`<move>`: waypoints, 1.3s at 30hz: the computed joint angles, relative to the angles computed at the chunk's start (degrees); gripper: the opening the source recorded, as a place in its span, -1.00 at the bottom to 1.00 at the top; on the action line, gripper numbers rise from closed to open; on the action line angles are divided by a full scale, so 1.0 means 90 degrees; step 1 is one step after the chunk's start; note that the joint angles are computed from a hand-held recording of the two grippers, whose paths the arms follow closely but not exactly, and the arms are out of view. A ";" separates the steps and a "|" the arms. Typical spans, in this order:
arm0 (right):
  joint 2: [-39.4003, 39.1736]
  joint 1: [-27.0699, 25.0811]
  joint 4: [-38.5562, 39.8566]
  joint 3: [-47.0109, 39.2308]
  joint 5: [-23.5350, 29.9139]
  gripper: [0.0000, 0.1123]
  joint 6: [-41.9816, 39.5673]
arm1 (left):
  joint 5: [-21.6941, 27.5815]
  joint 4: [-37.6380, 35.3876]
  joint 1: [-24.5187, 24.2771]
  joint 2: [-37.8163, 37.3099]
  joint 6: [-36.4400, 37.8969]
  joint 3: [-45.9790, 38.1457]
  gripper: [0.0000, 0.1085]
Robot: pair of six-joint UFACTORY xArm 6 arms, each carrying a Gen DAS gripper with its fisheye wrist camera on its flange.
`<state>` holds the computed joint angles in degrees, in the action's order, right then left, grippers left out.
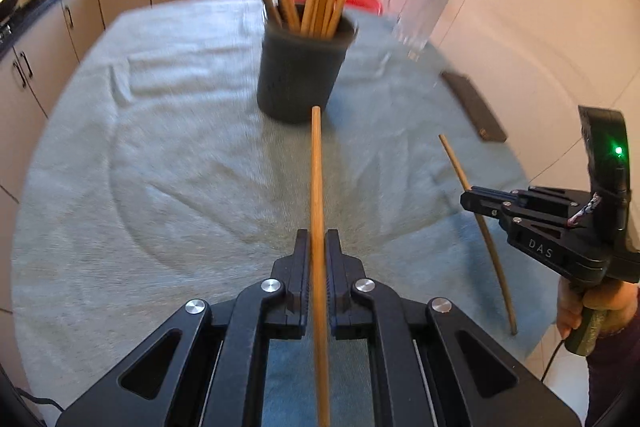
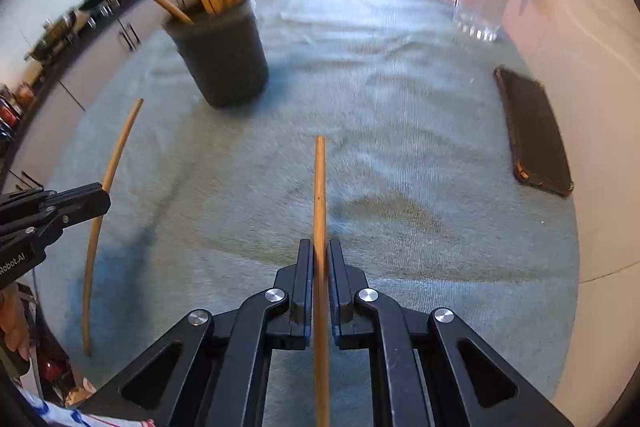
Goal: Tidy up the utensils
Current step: 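Grasp a chopstick with the left tool while the right tool grasps another, then lift both held chopsticks upright and carry them above the black holder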
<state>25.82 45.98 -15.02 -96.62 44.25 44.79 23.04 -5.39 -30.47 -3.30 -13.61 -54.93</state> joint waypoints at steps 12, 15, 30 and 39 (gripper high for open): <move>-0.1035 0.0366 -0.2393 0.0948 -0.1079 -0.88 0.2154 | -0.1157 0.2381 0.0137 -0.1178 -0.2085 0.1109 -0.88; -0.1066 0.0513 -0.2759 0.0881 -0.0934 -0.88 0.2426 | -0.1303 0.2916 0.0220 -0.1460 -0.2578 0.1305 -0.88; -0.1152 0.0494 -0.3622 0.0947 -0.1419 -0.88 0.3325 | -0.1528 0.3876 0.0282 -0.2182 -0.3394 0.1380 -0.88; -0.0921 0.0294 -0.4245 0.0458 -0.1629 -0.88 0.3970 | -0.1741 0.4018 0.0473 -0.1776 -0.3568 0.0643 -0.88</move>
<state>17.53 48.63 -53.22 -92.49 29.59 80.52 7.37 30.77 -26.21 -19.28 -45.72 -49.15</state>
